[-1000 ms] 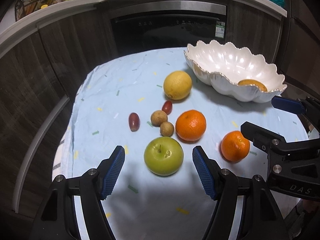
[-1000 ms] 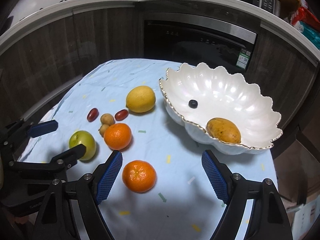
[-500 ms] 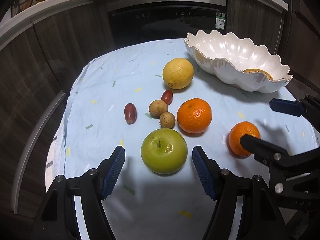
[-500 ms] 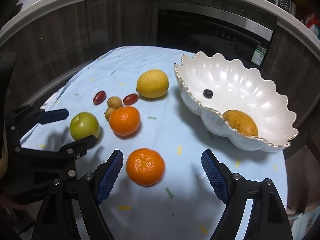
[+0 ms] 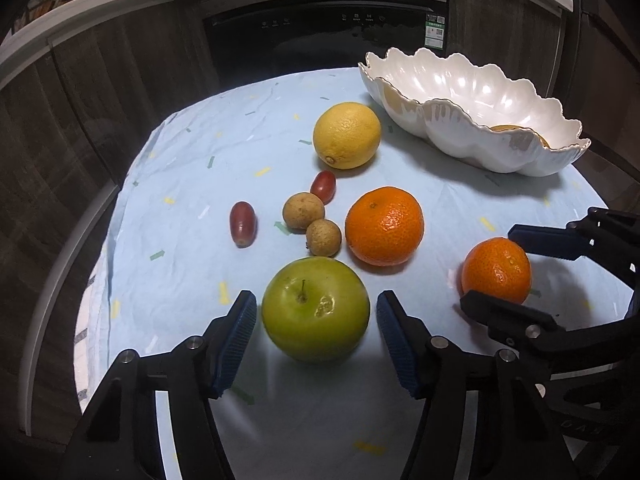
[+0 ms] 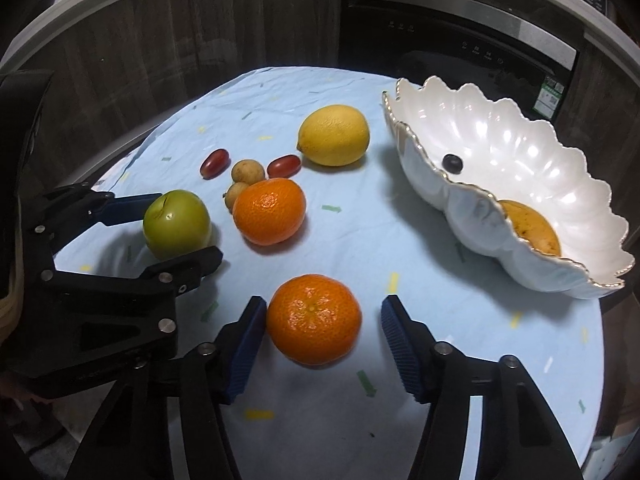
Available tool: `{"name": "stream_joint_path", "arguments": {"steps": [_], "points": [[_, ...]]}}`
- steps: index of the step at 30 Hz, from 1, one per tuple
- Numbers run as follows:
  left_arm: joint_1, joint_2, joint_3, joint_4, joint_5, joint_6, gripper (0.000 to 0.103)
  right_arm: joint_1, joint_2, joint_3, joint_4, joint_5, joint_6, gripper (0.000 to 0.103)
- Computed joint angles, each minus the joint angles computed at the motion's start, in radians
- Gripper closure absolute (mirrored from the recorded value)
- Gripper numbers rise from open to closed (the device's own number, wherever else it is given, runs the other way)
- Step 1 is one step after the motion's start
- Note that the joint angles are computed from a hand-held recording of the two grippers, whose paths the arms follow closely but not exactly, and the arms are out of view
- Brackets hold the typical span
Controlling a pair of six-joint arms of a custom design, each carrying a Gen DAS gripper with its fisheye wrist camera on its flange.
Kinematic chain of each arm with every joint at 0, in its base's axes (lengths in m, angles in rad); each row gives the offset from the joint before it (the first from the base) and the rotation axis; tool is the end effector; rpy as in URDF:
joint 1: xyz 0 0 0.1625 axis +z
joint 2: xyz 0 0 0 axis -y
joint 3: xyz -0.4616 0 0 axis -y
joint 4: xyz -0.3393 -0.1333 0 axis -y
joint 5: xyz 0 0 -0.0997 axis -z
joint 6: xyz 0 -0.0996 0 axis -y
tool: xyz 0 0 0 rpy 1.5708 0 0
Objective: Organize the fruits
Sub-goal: 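Grasp the green apple with the left tool while the right tool grasps an orange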
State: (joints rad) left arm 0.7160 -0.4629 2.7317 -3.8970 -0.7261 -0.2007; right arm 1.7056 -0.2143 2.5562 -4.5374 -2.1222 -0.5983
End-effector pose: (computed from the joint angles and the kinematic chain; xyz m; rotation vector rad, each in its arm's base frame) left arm -0.0887 -0.3525 0.0484 0.7331 2.2563 -0.5957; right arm 0.1268 -0.3310 0.0068 0.6573 -2.3256 0.6000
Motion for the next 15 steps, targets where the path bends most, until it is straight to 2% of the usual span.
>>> {"name": "stream_joint_path", "arguments": {"steps": [5, 7, 15], "points": [[-0.004, 0.016, -0.002, -0.008, 0.005, 0.000, 0.048, -0.010, 0.000, 0.001, 0.011, 0.014, 0.000, 0.051], [-0.006, 0.021, -0.002, -0.012, 0.014, -0.001, 0.052, -0.010, 0.003, -0.001, 0.015, 0.020, -0.003, 0.055], [-0.009, 0.012, 0.002, -0.003, 0.022, 0.000, 0.055, -0.006, 0.007, 0.001, -0.001, 0.019, -0.005, 0.056]]}}
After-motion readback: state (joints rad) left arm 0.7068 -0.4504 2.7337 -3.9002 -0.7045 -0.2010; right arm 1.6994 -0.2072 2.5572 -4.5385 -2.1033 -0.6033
